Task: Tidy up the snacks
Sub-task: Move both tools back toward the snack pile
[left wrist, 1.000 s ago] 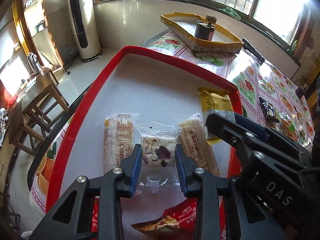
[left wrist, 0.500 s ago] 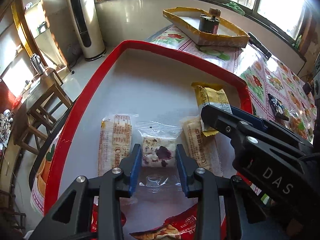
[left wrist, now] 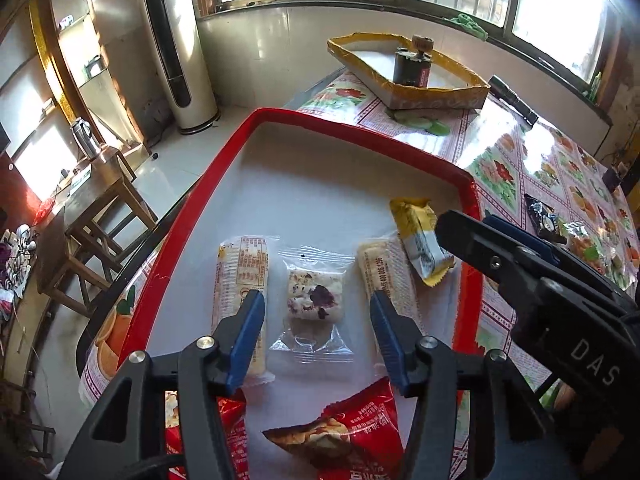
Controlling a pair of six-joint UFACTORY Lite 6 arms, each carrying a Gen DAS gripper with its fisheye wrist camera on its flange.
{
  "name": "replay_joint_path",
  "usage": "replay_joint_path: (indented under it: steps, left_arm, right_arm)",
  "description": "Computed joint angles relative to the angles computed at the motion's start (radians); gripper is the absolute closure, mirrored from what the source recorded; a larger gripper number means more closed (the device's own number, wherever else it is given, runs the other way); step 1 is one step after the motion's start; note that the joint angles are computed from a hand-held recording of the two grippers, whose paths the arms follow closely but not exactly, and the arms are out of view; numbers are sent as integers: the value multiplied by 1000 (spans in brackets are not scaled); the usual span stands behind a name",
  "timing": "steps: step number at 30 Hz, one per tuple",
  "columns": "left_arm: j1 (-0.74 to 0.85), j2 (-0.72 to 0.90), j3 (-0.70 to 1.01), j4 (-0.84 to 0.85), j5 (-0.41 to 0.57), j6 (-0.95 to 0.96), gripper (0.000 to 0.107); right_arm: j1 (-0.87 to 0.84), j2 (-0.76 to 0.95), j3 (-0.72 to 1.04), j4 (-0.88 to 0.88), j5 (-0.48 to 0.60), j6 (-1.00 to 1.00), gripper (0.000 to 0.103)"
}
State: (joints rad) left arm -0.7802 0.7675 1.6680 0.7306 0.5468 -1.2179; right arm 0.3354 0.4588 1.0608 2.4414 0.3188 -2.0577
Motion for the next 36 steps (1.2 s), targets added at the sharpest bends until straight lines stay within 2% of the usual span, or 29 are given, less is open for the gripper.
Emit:
replay_joint_path:
  steps: [8,14,19,26,30,36]
  left_arm:
    - [-72,0,36,23,29,-35,48]
    - [-138,50,118,-27,55,12,48]
    - [-191,99,200,-64,84,55,48]
    - [-246,182,340,-124,126,131,48]
    - [-263,234,431,-166,153,176,48]
    - [-280,362,663,-261,218,280,48]
  right_arm:
    - [-81,-311,-365,197,82,-161,43]
    - [-191,-514,-586,164,85,-138,39]
    - [-322,-686,-744,41,83,-60,39]
    - [-596,-907,-902,-341,105,200,37]
    - [-780,-979,-952,-565,163,331,37]
    - [-1004,-1008,-983,-743,258,369,37]
